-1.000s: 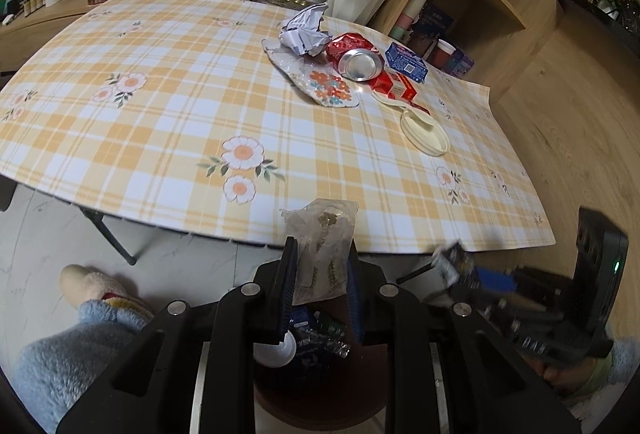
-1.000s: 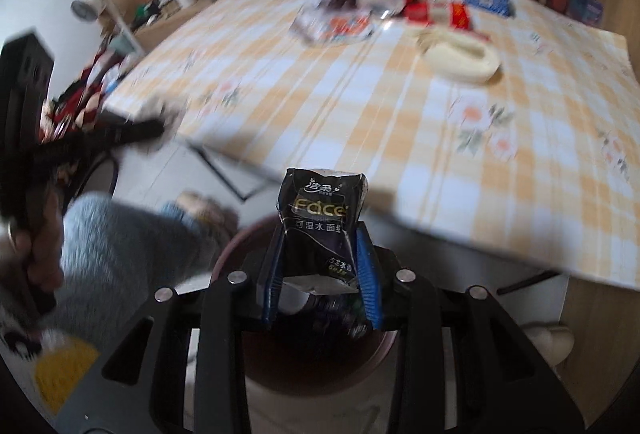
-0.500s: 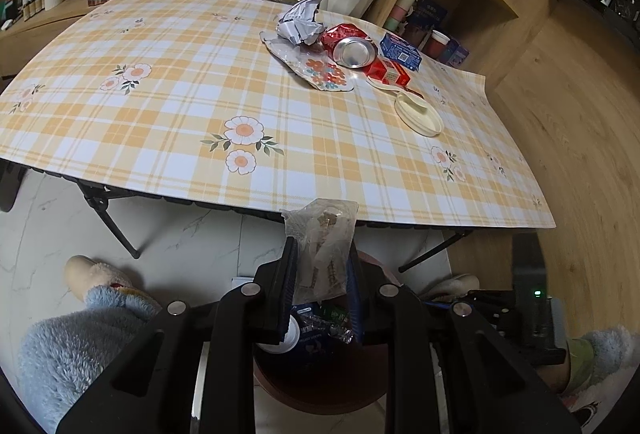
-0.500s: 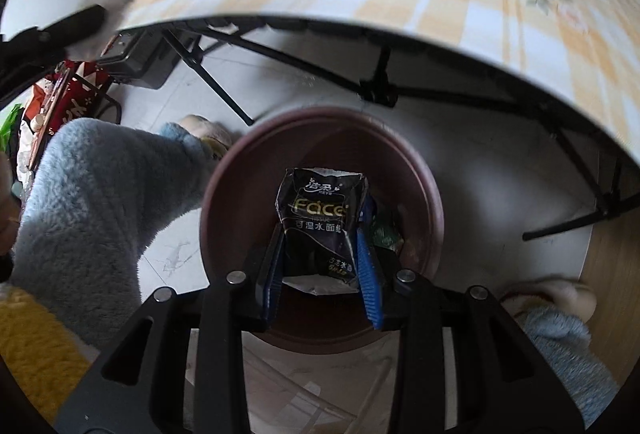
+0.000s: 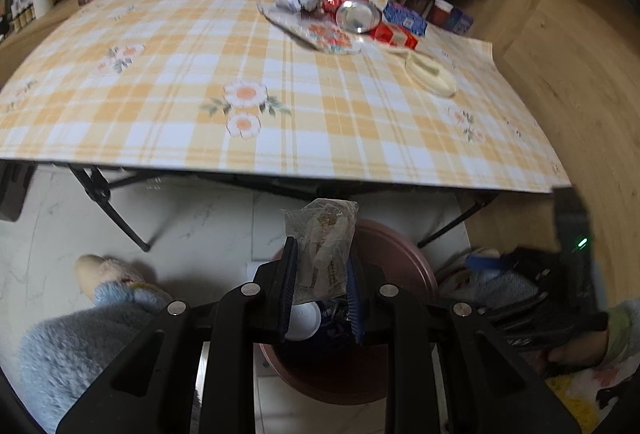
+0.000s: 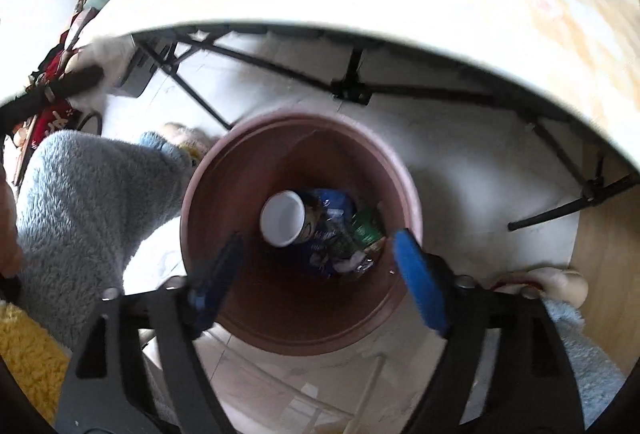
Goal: Collect trash
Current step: 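Lower the clear plastic bag into the bin and open the left tool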
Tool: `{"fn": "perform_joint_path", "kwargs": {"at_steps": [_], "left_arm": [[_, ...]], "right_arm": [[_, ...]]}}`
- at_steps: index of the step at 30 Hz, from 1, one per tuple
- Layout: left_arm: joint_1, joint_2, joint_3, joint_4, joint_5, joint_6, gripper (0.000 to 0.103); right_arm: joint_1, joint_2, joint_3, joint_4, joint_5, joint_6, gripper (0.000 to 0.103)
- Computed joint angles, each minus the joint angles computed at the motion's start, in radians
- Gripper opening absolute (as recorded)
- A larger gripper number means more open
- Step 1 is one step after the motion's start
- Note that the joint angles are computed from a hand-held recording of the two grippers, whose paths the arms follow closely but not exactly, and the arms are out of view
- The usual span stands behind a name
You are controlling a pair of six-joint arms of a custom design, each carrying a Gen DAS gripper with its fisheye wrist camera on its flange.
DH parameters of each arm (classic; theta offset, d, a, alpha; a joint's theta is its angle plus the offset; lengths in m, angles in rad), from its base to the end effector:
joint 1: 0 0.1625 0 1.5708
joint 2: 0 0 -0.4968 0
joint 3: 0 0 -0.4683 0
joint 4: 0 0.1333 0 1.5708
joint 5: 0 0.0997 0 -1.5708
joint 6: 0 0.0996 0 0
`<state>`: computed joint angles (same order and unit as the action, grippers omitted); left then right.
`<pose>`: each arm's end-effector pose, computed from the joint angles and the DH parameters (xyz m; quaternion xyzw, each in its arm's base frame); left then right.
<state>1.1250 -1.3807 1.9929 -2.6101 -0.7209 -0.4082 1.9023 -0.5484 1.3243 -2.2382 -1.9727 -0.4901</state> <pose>-0.0688 -0.6267 0.3627 -0.0706 0.8919 -0.3426 0.2868 0.3650 -0.7706 -0.0084 0.4007 -0.8927 -0.0688 0.1945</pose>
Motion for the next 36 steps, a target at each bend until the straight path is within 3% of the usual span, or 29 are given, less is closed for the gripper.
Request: {"fn": "perform_joint_path", "kwargs": {"at_steps": [3,12,27,36], "left_arm": [[0.012,0.010,-0.003,0.024,-0.023,-0.006,0.022],[0.038,0.060,-0.031,0.146,-0.067,0.001,0.022],[0.081,0.103,-0.078,0.299,-0.125,-0.051,0.027],[0.052,0.090,-0.056,0.222,-0.060,-0.019,0.069]], "right_arm": [[0.011,-0.016,0.017,-0.084,-0.010,-0.031,0.093],[0.019,-0.044,0.014,-0.191,0.017,-0.046,0.096],[0.016,-0.045,-0.003,-0.234,0.044,-0.020,0.097],[0.015,-0.041,-0.007,-0.246,0.047,-0.011,0.097]]}}
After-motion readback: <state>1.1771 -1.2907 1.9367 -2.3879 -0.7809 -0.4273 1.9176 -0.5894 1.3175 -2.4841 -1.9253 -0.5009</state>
